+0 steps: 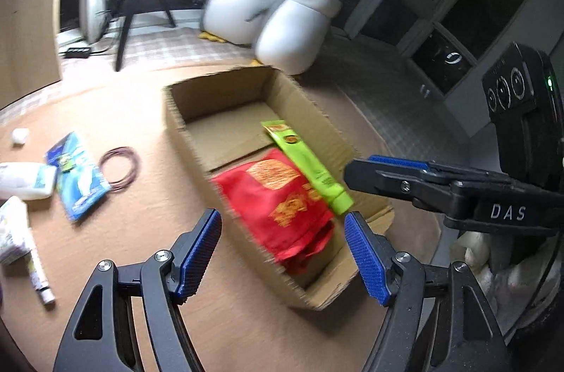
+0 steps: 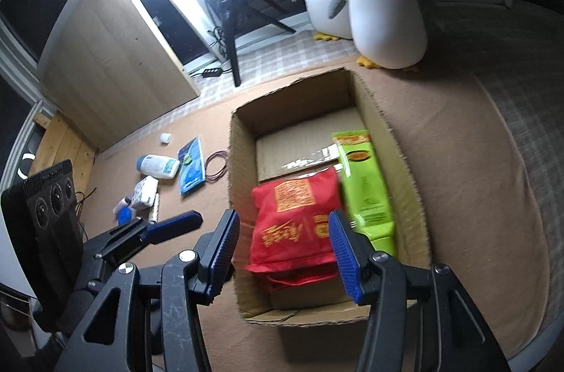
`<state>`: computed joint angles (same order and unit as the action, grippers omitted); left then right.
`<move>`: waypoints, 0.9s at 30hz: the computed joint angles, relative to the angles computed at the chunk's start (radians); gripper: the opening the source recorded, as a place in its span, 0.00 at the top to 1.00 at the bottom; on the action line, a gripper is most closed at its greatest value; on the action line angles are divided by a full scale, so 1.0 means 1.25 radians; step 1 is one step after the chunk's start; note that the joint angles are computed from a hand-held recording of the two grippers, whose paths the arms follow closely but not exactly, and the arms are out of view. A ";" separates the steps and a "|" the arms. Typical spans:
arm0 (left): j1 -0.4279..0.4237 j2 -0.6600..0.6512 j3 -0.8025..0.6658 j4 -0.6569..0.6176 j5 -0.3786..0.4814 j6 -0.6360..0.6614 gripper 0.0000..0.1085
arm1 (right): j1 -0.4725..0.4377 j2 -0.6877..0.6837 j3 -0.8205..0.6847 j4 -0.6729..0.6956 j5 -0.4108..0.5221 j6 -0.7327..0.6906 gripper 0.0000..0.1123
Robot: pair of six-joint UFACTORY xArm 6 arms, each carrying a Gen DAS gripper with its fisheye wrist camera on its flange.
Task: Organize objects
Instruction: 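Lower the green tube into the box beside the pouch and open the right tool, then move the left tool to the polka-dot tissue pack and close on it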
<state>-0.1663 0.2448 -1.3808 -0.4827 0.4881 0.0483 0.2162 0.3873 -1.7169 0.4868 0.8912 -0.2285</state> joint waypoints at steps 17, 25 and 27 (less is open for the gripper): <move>0.212 -0.205 0.263 0.112 -0.018 -0.098 0.30 | 0.120 -0.044 0.121 0.054 -0.091 -0.012 0.57; 0.284 -0.160 0.219 0.154 0.033 -0.110 0.30 | 0.150 -0.063 0.176 0.088 -0.127 0.014 0.57; 0.298 -0.136 0.194 0.136 0.045 -0.095 0.30 | 0.154 -0.070 0.188 0.089 -0.123 0.018 0.57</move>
